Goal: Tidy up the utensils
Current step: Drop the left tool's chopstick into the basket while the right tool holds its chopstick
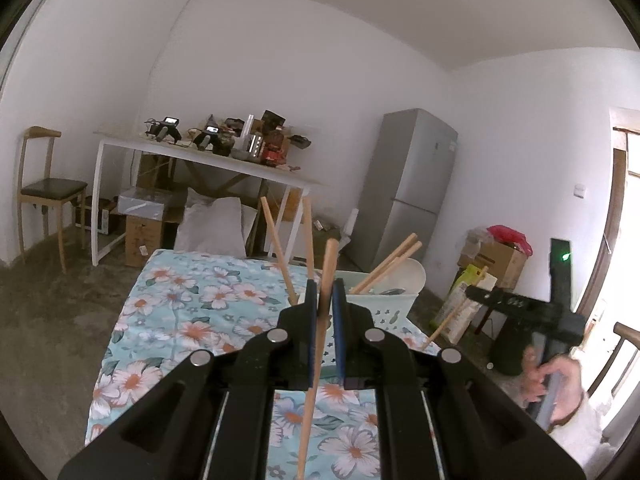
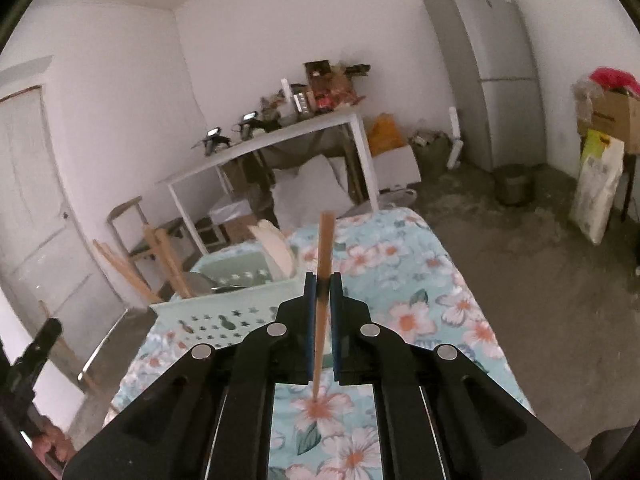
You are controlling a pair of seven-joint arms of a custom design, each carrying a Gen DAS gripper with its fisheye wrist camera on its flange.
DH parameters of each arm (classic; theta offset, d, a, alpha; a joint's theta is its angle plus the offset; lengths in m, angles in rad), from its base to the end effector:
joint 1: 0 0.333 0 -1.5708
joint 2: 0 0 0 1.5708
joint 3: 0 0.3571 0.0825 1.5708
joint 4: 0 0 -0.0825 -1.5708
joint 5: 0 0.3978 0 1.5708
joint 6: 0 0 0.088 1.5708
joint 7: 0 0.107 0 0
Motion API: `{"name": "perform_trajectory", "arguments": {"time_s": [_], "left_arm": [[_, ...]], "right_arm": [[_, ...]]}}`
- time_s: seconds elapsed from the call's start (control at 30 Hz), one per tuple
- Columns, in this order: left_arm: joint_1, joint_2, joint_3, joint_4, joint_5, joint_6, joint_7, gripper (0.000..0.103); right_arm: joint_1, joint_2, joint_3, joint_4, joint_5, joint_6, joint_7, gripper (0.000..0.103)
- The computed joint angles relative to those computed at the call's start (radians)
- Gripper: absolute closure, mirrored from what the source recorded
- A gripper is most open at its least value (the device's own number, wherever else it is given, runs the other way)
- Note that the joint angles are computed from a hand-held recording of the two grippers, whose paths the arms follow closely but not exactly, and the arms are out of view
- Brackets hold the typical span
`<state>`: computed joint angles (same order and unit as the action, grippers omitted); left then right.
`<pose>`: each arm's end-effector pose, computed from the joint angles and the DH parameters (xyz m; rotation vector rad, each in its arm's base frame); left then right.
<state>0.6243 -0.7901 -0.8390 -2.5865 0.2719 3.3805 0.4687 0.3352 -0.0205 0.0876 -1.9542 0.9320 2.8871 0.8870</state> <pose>0.3769 -0.2085 0.5870 -1.5803 1.1784 -1.2899 0.5718 0.2066 0.6155 -1.6924 1.2350 -0.3478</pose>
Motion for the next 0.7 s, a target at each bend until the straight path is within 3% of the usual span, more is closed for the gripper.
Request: {"name": "perform_trajectory", "arguments": {"time_s": [0.13, 0.2, 0.3, 0.4, 0.53, 0.7], "left_arm": [[0.013, 0.031, 0.018, 0.030, -0.007, 0.064, 0.026, 0.098], [0.054, 0.045, 0.014, 0.059, -0.044, 0.141, 0.043, 0.098], [0.206, -0.014, -0.059, 0.116, -0.153, 0.234, 0.069, 0.098], [0.324, -0.062, -0.121, 0.172, -0.244, 0.275, 0.096, 0.098], [0.541, -0.229, -0.213, 0.256, -0.342, 0.242, 0.085, 0.098], [0.658, -0.263, -0.288, 0.326, -0.277, 0.201, 0.040, 0.098]], "right_arm": [[-0.013, -0.008, -0.013, 0.019, 0.081, -0.066, 0.009, 0.099], [-0.013, -0.039, -0.019, 0.016, 0.146, -0.094, -0.029, 0.099], [-0.002, -0.102, -0.039, 0.009, 0.268, -0.136, -0.130, 0.099], [0.009, -0.163, -0.073, 0.005, 0.370, -0.211, -0.207, 0.099], [0.016, -0.212, -0.104, 0.014, 0.465, -0.296, -0.286, 0.099], [0.025, -0.199, -0.095, 0.058, 0.539, -0.293, -0.372, 0.099]]}}
